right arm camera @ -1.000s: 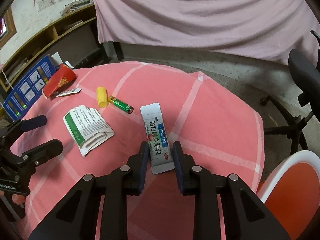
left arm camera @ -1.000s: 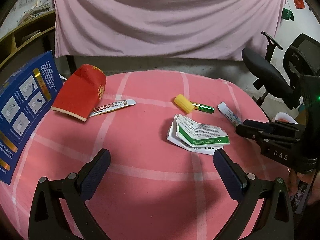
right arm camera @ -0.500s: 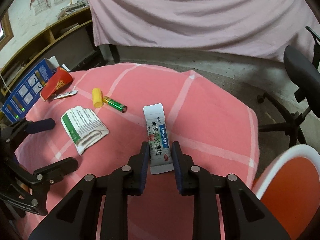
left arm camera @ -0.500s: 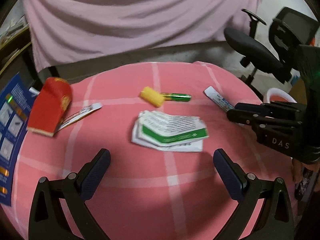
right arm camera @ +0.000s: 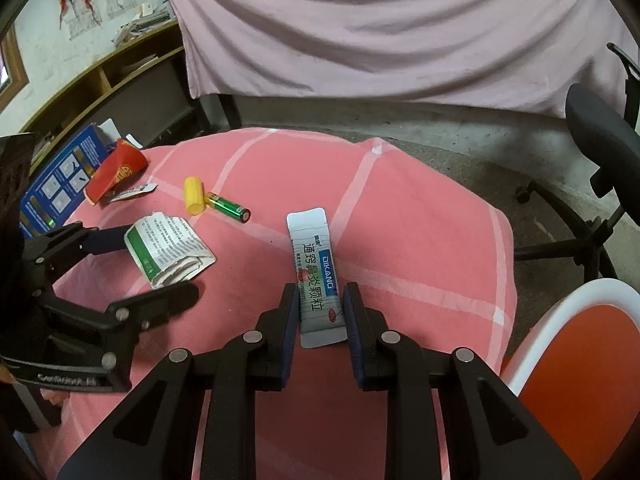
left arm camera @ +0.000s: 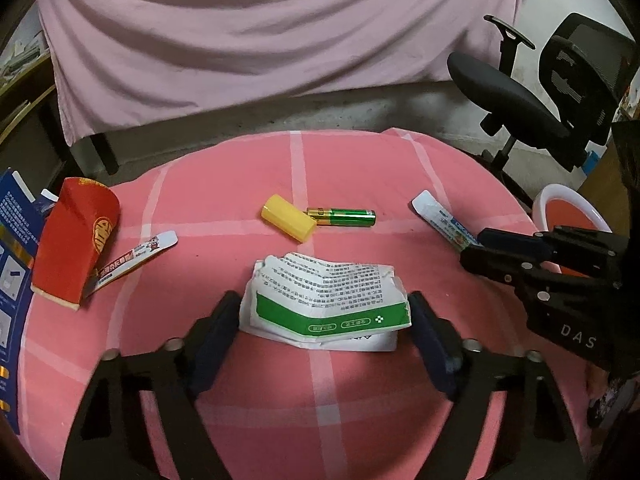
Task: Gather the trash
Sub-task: 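Grasp the folded green leaflet with the left tool while the right tool grasps the second white sachet, then carry the leaflet and sachet to the bucket and release both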
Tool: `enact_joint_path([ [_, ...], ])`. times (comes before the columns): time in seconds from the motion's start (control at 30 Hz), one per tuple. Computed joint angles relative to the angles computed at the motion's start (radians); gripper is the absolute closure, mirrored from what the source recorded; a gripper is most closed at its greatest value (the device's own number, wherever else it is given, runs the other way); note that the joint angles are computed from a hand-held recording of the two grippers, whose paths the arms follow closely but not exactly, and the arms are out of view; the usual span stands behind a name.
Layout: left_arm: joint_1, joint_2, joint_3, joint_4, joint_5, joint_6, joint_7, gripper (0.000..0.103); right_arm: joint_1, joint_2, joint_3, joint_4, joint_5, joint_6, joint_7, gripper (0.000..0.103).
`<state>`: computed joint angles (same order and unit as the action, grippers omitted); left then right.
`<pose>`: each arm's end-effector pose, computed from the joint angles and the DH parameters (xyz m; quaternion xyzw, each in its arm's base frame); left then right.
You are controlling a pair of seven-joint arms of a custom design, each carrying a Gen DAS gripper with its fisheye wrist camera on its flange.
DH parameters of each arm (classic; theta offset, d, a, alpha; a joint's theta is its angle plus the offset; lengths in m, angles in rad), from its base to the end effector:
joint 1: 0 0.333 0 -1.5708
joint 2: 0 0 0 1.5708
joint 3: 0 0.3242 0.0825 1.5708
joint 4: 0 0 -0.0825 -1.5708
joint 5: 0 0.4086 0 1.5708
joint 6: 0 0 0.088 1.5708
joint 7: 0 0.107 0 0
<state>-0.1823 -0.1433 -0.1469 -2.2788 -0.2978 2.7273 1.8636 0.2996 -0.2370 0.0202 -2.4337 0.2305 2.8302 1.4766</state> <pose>0.5297 -0.1716 0.4749 -0.5307 0.7921 -0.2680 0.1382 0.4944 0.1518 0.4598 -0.7399 0.5936 -0.1419 0.2828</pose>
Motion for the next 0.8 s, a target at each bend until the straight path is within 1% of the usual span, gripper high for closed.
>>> enact_joint_path([
  [0.1,-0.003,-0.009,0.003,-0.008,-0.006,0.003,0.011,0.035,-0.008,-0.005,0.009,-0.005,-0.023,0.003,0.012,0.082],
  [0.2,-0.011,-0.027,0.011,-0.026,-0.032,0.011,0.039,0.036,-0.002,-0.014,0.007,-0.016,-0.023,0.013,0.007,0.083],
  [0.3,-0.008,-0.063,0.003,-0.063,-0.016,0.034,0.004,0.037,-0.008,-0.029,0.018,-0.034,-0.045,0.031,0.025,0.084],
  [0.33,-0.006,-0.076,-0.002,-0.078,-0.006,0.051,-0.021,0.038,-0.011,-0.036,0.023,-0.043,-0.057,0.041,0.034,0.084],
  [0.4,-0.038,-0.132,0.018,-0.141,-0.056,0.143,-0.009,0.038,-0.022,-0.055,0.039,-0.067,-0.093,0.072,0.059,0.084],
  [0.43,-0.063,-0.165,0.033,-0.177,-0.087,0.204,0.000,0.038,-0.026,-0.070,0.044,-0.085,-0.110,0.094,0.068,0.084],
  [0.53,-0.102,-0.234,0.047,-0.264,-0.091,0.350,-0.025,0.037,-0.063,-0.117,0.086,-0.145,-0.186,0.184,0.127,0.084],
  [0.6,-0.093,-0.269,0.024,-0.309,-0.062,0.426,-0.064,0.037,-0.121,-0.163,0.143,-0.199,-0.243,0.278,0.192,0.084],
  [0.63,-0.086,-0.283,0.013,-0.327,-0.048,0.460,-0.080,0.037,-0.150,-0.191,0.168,-0.232,-0.260,0.339,0.223,0.084],
  [0.67,-0.087,-0.298,0.008,-0.346,-0.039,0.494,-0.094,0.037,-0.167,-0.216,0.182,-0.261,-0.265,0.393,0.245,0.084],
  [0.73,-0.125,-0.323,0.031,-0.379,-0.022,0.564,-0.111,0.037,-0.215,-0.266,0.221,-0.318,-0.257,0.499,0.278,0.084],
  [0.77,-0.142,-0.334,0.042,-0.392,-0.011,0.592,-0.120,0.037,-0.222,-0.298,0.224,-0.353,-0.247,0.569,0.284,0.084],
  [0.8,-0.147,-0.342,0.042,-0.398,0.001,0.611,-0.131,0.037,-0.233,-0.316,0.234,-0.372,-0.233,0.608,0.281,0.084],
])
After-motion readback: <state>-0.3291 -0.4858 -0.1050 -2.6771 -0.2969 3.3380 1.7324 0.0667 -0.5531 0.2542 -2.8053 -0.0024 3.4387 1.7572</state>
